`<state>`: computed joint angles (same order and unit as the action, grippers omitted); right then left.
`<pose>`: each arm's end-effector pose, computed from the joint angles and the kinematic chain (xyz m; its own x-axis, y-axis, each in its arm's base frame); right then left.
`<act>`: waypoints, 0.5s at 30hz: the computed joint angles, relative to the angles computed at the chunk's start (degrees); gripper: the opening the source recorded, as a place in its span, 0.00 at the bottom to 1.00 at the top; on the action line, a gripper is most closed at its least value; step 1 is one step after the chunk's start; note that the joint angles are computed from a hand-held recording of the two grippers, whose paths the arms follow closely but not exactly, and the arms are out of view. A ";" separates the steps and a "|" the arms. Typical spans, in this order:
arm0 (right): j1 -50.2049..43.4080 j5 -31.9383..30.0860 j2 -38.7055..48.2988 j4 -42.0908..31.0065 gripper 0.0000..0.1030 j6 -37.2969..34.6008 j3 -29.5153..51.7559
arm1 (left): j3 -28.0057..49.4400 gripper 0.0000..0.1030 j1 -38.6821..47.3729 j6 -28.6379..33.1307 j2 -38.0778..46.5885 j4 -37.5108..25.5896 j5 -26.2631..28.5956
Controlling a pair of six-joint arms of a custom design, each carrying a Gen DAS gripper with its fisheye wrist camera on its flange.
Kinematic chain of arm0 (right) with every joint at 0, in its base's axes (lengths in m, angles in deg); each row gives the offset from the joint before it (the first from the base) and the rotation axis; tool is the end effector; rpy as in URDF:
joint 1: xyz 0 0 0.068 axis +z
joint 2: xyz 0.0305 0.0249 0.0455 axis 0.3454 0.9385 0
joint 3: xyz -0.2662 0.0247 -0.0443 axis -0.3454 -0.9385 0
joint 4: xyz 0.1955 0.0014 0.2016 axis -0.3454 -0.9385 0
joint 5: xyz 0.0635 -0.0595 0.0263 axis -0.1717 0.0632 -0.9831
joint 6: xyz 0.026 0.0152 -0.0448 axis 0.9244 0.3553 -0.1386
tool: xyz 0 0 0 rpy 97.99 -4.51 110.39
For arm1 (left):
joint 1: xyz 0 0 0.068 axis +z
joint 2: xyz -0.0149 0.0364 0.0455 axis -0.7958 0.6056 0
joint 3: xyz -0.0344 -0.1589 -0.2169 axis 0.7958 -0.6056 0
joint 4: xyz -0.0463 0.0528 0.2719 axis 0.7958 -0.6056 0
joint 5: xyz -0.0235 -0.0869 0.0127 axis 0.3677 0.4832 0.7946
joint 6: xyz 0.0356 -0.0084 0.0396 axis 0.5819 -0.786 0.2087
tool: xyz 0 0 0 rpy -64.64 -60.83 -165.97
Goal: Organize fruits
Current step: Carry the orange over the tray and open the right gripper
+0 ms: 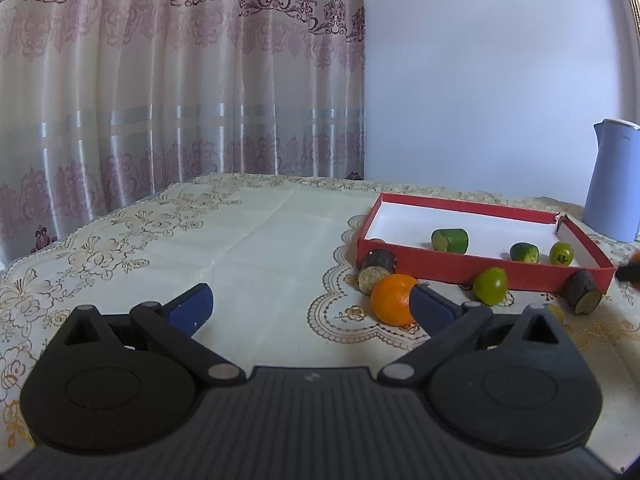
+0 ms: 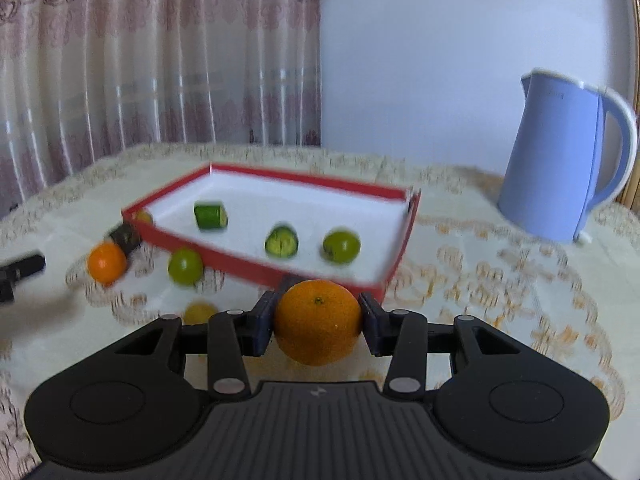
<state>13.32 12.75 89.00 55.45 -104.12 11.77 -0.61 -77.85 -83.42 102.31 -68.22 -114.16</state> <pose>0.2973 -0.0190 0.1807 -0.4272 -0.2009 -0.8816 -0.4268 0.9043 0.0008 0.1814 -0.0577 0.1818 -0.3137 -0.1363 -0.9397 -0.3894 0.9211 -0.0035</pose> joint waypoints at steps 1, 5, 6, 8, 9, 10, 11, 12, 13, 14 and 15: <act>0.39 0.44 0.18 -0.01 0.42 0.51 0.96 | 0.07 1.00 0.00 -0.03 -0.01 -0.12 0.03; 2.68 2.78 5.05 -0.81 0.42 3.99 8.05 | 0.23 1.00 0.19 -0.24 0.00 -0.60 0.36; 3.45 3.57 6.68 -1.06 0.42 4.98 10.04 | 0.26 1.00 0.23 -0.29 0.03 -0.68 0.46; 4.75 4.80 9.91 -1.42 0.42 6.59 13.59 | 0.35 1.00 0.30 -0.30 0.22 -0.66 0.65; 5.46 5.43 11.60 -1.54 0.42 7.36 15.38 | 0.39 1.00 0.35 -0.27 0.24 -0.71 0.78; 6.10 6.09 12.75 -1.61 0.42 7.81 16.50 | 0.39 1.00 0.39 -0.22 0.21 -0.75 0.90; 6.89 7.04 14.27 -1.44 0.42 8.22 17.85 | 0.45 1.00 0.60 -0.06 0.23 -0.73 1.18; 7.72 8.28 15.78 -1.22 0.42 8.46 19.18 | 0.47 1.00 0.59 -0.05 0.33 -0.66 1.24; 8.43 9.42 17.19 -1.02 0.42 8.59 20.41 | 0.46 1.00 0.63 0.00 0.30 -0.67 1.38; 9.06 10.34 18.30 -0.83 0.42 8.88 21.34 | 0.46 1.00 0.67 0.06 0.30 -0.69 1.51; 9.46 11.04 19.47 -0.88 0.42 9.20 22.49 | 0.49 1.00 0.72 0.10 0.33 -0.72 1.66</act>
